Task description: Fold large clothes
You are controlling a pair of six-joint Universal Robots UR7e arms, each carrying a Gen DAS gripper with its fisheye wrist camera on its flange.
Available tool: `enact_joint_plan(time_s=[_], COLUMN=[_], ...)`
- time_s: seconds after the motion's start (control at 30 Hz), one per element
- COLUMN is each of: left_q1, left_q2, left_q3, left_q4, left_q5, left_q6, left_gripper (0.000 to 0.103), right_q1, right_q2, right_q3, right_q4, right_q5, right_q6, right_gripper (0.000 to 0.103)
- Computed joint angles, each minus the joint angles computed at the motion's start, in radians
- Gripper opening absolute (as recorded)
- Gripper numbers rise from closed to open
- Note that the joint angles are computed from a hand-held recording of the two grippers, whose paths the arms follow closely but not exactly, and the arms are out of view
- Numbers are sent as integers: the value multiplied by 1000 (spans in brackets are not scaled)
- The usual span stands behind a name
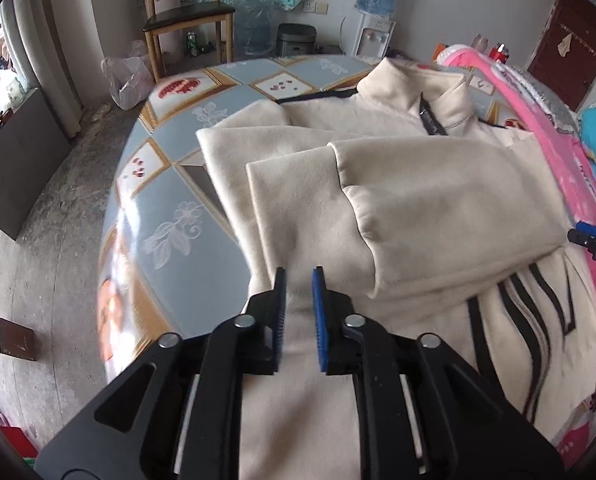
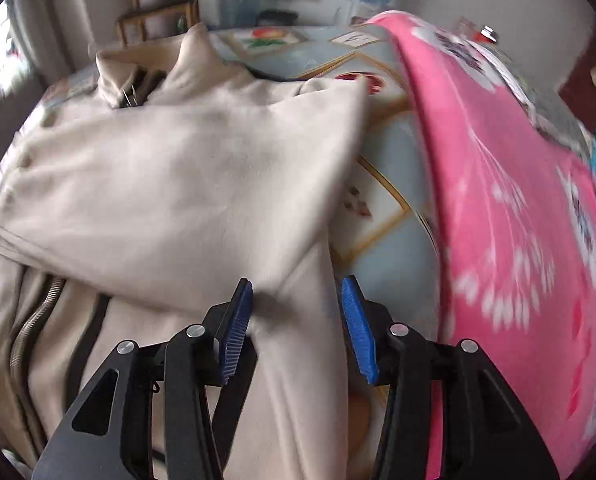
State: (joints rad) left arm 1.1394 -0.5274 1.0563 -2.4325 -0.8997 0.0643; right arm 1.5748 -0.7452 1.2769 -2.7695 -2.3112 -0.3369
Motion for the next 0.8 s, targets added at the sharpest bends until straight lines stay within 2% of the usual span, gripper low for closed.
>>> enact_joint_plan(time_s=[0.07,0.1,0.17,0.27,0.33,0.43,0.5,0.6,0.67,0.73,0.77,0.8], left_q1=[-8,-13,-14,5,18,27,29,36,39,40,38,34], left_q2=[-70,-119,-192,-298,-352,-396,-423,-451,-465,-474,-475,-474], left_q3=[105,179,282,422,513,614,679,733,771,800,812,823], left_q4=[-53,-74,-82,-44,-47,-87,-168,-211,-253,-288,-310,-329], left_q5=[2,8,2,-70,-121,-152,-175,-246,-289,-313,-310,-301], left_q6=[12,3,-36,-159,-219,-274,-296,-340,-368,-396,-409,-424], left_gripper=[31,33,34,34,34,34,33,33,30,26,21,17], right_q1=[-8,-16,-33,-60,-68,-84,-88,-101,-106,-102,-98,-96], right_q2=[-91,-155,-231,-326,-353,-380,-396,-426,-436,-429,-423,-410], right_q3=[131,223,330,481,543,626,669,721,748,767,772,766], right_q4=[-64,-101,-112,-126,-152,-199,-238,-244,-254,-282,-298,-312], right_q5=[76,125,184,244,241,245,263,314,331,315,299,287], right_q6=[57,96,160,252,275,303,296,310,319,324,324,323], right_gripper=[59,66,67,67,67,67,67,67,60,52,45,30])
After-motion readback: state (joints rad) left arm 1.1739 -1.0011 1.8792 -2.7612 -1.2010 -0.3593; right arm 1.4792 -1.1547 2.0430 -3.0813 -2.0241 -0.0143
